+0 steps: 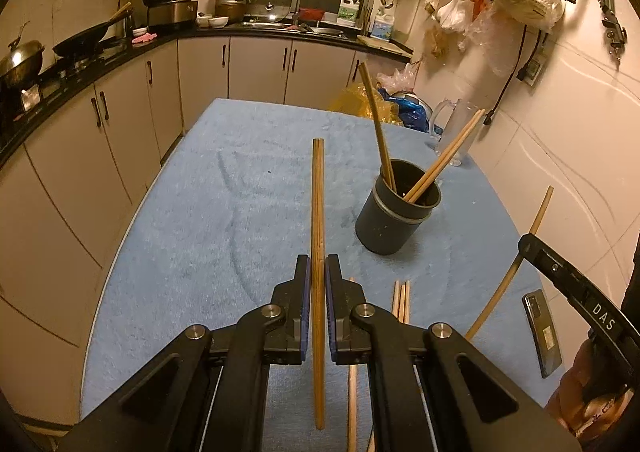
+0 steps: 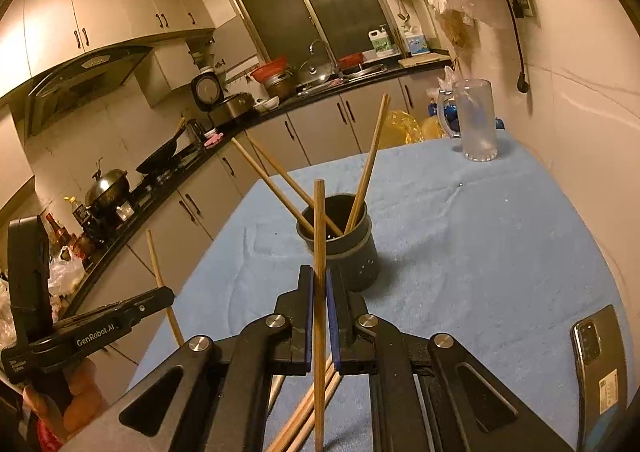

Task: Organize utensils
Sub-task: 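Carry the upright chopsticks over the black cup with both tools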

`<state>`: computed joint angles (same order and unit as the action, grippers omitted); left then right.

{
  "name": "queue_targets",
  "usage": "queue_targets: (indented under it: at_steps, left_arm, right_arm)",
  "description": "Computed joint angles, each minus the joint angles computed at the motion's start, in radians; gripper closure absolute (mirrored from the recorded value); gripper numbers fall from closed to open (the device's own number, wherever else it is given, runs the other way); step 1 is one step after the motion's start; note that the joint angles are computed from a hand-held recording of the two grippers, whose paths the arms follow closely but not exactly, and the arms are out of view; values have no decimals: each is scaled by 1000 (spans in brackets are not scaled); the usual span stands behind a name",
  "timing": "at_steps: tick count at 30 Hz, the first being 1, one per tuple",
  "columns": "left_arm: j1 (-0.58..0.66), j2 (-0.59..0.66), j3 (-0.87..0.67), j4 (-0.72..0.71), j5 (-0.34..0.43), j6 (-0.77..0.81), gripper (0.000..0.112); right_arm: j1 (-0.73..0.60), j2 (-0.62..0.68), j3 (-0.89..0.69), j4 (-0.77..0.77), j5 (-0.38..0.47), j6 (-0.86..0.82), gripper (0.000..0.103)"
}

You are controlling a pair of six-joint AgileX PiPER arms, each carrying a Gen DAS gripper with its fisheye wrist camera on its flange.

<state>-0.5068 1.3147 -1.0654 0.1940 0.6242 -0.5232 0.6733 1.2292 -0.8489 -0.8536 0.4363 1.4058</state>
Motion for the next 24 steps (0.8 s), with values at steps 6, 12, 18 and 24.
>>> queue_targets:
  at_steps: [6, 12, 18, 24]
  left_arm:
    - [-27, 8, -24, 34, 11, -27, 106]
    - [-45, 21, -51, 51, 26, -38, 106]
    - [-57, 30, -64, 63, 30, -48, 106]
    - [-73, 41, -80, 83, 40, -66, 106]
  right_arm:
    - [7, -13, -4, -22, 14, 17, 96]
    - [-7, -27, -8, -10, 8, -6, 96]
    - [-18, -33, -7, -7, 0, -10, 96]
    - [-40, -43, 2, 19, -17, -27, 96]
